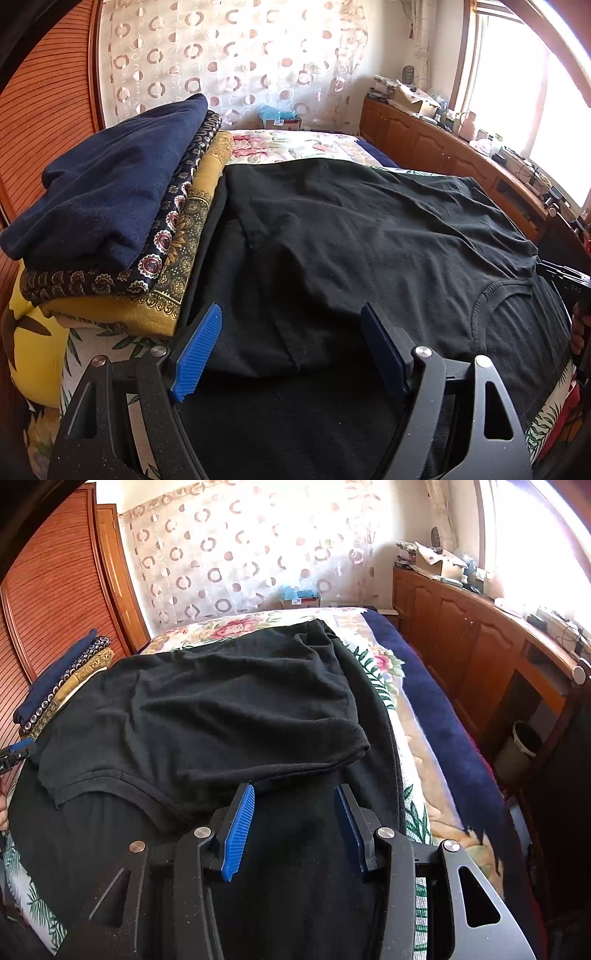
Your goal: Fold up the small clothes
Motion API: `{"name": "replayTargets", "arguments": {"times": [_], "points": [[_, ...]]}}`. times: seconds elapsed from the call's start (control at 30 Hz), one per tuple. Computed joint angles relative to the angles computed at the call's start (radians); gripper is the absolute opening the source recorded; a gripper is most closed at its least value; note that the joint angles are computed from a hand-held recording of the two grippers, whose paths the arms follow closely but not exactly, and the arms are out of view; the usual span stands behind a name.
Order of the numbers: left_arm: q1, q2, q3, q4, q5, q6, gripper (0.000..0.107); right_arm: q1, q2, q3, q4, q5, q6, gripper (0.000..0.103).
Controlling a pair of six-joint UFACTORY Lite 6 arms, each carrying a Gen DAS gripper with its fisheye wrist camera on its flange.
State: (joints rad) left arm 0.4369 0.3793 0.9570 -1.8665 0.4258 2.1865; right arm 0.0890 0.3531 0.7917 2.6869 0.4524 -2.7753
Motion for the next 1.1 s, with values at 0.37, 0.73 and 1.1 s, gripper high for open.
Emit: {"name": "replayTargets", "arguments": {"times": [0.37, 0.73, 1.1], "points": [[-0.016, 0.089, 0.073, 0.138, -0.020, -0.161, 0.057, 0.005, 0.002, -0.002, 0.011, -0.002, -0.007, 0.047], [-0.069, 0.080, 0.061, 0.051, -0.103, -0.047, 0.058, -0.014, 0.023, 0.014, -0.026, 0.011, 0.035, 0.047], [-0.076, 0.090, 0.075, 0.053, -0.117, -0.050, 0.060, -0.047, 0.087, 0.187, -0.225, -0.110, 0.223, 0.050]]}}
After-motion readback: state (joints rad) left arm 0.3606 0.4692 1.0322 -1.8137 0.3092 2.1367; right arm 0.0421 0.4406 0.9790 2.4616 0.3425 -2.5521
